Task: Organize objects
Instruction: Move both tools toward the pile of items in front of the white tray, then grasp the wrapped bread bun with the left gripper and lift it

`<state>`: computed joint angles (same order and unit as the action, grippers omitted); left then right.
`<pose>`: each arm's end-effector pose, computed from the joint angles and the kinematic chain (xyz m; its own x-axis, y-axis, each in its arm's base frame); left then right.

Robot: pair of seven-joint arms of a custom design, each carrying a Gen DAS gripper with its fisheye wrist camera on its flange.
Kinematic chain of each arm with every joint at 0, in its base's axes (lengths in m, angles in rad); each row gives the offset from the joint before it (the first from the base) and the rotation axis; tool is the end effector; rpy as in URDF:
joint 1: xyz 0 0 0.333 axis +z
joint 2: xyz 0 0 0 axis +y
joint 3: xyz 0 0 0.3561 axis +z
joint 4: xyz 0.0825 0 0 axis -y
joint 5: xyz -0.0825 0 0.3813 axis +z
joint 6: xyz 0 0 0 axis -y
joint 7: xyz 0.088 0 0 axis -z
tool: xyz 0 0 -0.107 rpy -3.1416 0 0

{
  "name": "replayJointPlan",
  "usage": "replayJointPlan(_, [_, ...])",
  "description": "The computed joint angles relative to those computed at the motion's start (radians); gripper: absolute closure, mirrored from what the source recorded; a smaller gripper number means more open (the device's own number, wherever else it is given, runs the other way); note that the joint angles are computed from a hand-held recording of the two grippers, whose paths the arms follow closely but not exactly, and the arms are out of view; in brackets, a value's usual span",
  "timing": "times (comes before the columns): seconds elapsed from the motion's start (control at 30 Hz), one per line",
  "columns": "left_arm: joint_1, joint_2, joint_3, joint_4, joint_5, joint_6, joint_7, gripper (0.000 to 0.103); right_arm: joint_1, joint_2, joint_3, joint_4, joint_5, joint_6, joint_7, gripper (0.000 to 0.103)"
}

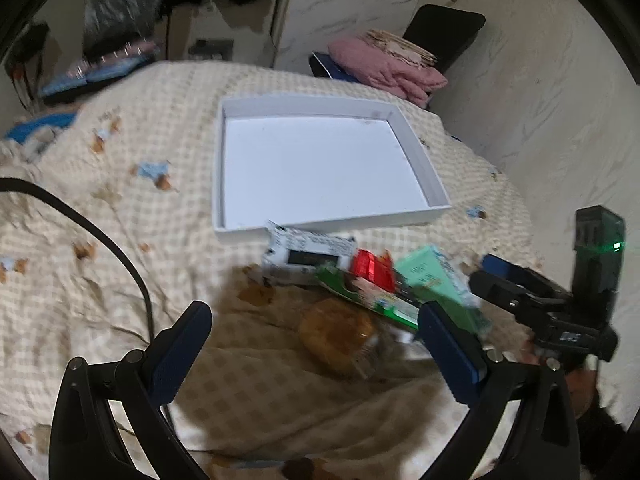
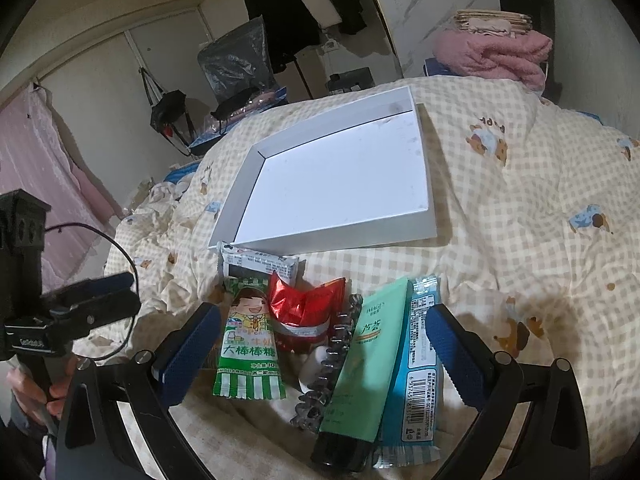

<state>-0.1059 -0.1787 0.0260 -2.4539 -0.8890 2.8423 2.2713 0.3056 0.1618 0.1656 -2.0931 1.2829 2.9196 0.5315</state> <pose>0.4828 0.0026 0.4560 -0.0886 -0.9547 0.2841 -0.8046 -0.0995 -0.5854 0.5574 0.2126 0.4293 0.4181 -0.8437 -0.3367 -0.7327 -0.0941 -0.6740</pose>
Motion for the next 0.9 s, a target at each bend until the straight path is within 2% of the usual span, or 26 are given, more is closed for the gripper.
replayJointPlan(0.03, [0.008,0.002,-0.003,0.005,0.023,-0.018,-0.023,0.007,-0.001,-0.001,0.000,-0.001,0.005,-0.001,-0.001,0.000])
replayJointPlan(0.13, [0.048,0.017,-0.038,0.010,0.190,-0.025,-0.170,0.009,-0.005,0.002,-0.003,0.000,0.014,-0.012,0.003,0.000])
replayJointPlan(0.2, [0.039,0.030,-0.024,0.029,0.192,-0.063,-0.170,0.009,-0.006,0.001,-0.004,0.000,0.021,-0.015,0.003,0.000])
replayJointPlan(0.27, [0.043,0.047,-0.012,0.062,0.169,-0.134,-0.165,0.009,-0.008,0.003,-0.005,0.001,0.025,-0.020,0.004,0.000])
replayJointPlan(0.4, [0.088,0.090,-0.018,0.137,0.147,-0.293,-0.172,0.009,-0.005,0.007,-0.008,0.000,0.008,-0.019,0.028,0.000])
replayJointPlan(0.47, [0.107,0.102,-0.038,0.153,0.187,-0.319,-0.197,0.009,-0.006,0.006,-0.007,-0.003,0.002,-0.020,0.036,0.000])
replayJointPlan(0.6, [0.135,0.154,-0.073,0.200,0.364,-0.404,-0.340,0.009,-0.009,0.006,-0.004,-0.002,0.015,-0.020,0.018,0.000])
replayJointPlan(0.73, [0.162,0.217,-0.088,0.267,0.368,-0.545,-0.384,0.009,-0.012,0.005,-0.005,-0.002,0.033,-0.031,0.006,0.000])
replayJointPlan(0.87, [0.176,0.261,-0.109,0.315,0.421,-0.600,-0.472,0.009,-0.012,0.006,-0.009,-0.001,0.038,-0.040,0.012,0.000])
replayJointPlan(0.9, [0.179,0.267,-0.114,0.322,0.417,-0.605,-0.483,0.012,-0.012,0.006,-0.009,-0.001,0.039,-0.038,0.013,0.000])
